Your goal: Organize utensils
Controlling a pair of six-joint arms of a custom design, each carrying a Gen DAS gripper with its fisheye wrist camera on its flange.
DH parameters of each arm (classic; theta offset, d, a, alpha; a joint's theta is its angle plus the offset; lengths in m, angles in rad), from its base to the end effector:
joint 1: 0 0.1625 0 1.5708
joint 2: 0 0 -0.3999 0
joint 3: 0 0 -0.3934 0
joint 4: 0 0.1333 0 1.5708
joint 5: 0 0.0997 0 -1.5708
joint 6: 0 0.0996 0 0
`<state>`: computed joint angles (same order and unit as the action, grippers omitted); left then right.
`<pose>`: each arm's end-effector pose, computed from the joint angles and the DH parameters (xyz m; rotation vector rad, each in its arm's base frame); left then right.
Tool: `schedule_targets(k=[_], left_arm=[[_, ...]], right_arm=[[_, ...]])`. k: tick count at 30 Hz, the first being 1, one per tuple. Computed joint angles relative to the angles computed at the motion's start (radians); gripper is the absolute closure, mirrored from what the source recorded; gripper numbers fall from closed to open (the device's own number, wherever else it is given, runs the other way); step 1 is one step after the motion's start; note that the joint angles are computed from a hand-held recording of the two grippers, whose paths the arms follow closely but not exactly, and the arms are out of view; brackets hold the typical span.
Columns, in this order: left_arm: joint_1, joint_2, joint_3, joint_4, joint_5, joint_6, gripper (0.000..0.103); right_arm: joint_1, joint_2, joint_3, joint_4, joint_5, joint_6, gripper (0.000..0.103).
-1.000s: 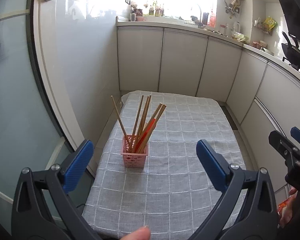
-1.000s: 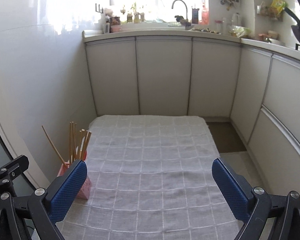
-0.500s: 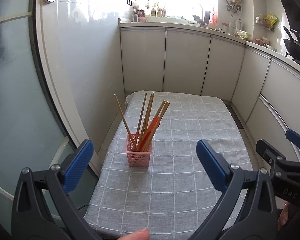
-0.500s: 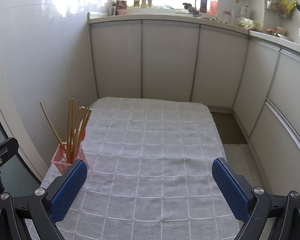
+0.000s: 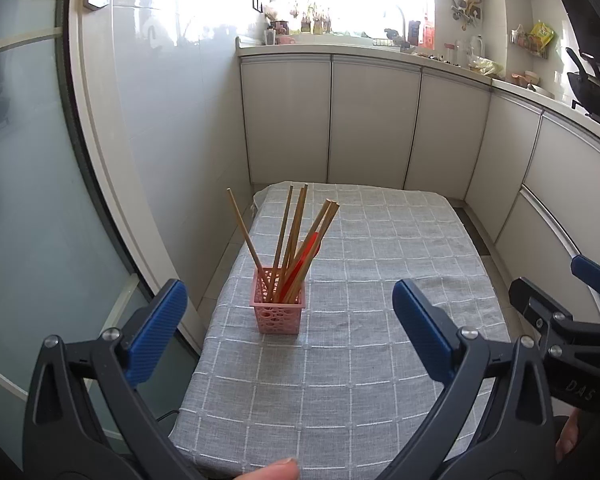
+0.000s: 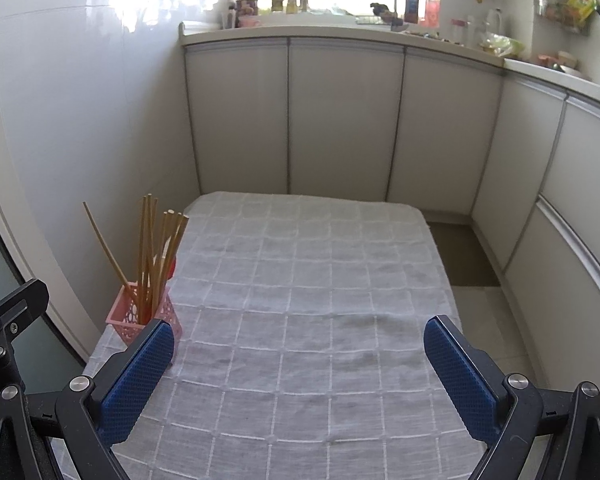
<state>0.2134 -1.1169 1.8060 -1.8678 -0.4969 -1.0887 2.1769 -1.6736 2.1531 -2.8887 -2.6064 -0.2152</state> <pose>-0.4937 -0.3330 0.1898 0.5540 2.1514 -1.0854 0.2741 -0.3118 0.4190 0.3382 -2.0686 1.1129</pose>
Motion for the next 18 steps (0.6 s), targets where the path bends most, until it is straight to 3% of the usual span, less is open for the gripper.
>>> schedule_targets(k=[18], left_arm=[[-0.002,0.001,-0.004,0.011,0.002,-0.008,0.001]], right_arm=[[0.005,-0.008,0.003,0.011,0.009,0.007,0.000]])
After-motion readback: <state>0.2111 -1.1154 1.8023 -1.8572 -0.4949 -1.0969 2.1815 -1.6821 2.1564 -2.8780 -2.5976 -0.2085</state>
